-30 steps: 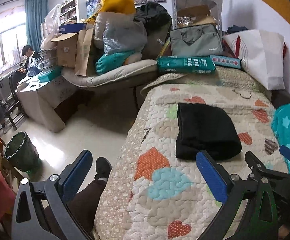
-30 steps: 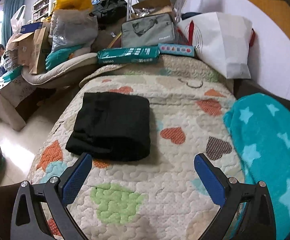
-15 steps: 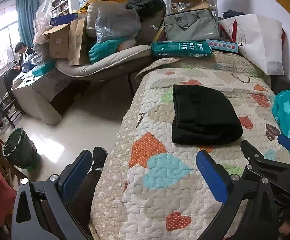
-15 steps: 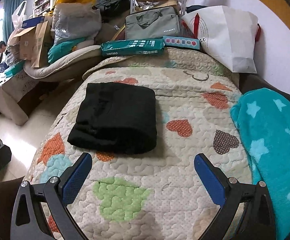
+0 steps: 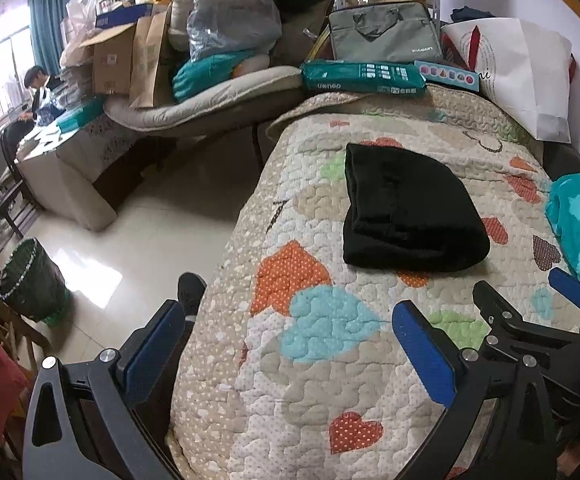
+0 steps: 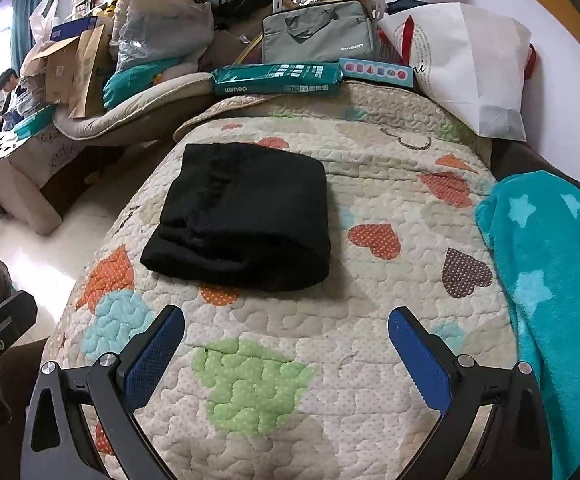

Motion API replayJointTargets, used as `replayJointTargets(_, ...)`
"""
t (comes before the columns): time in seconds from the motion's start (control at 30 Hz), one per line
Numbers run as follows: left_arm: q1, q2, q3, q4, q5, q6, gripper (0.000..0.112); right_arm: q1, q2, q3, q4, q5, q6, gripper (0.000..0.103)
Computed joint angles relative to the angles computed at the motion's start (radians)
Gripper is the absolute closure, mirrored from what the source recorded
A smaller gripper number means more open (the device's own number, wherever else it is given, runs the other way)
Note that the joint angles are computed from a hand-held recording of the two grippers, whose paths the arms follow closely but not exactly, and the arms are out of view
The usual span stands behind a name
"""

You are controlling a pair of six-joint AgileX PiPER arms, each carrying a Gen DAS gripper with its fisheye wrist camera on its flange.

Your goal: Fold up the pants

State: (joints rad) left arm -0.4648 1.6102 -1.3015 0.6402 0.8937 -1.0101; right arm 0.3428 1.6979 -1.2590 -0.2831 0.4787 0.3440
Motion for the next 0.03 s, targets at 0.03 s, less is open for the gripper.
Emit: replayJointTargets(0.03, 0.008, 0.002, 0.001, -0.014, -0.005, 0.009, 0.009, 0.0, 0.002, -0.001, 0.006, 0.005, -0.005, 0.0)
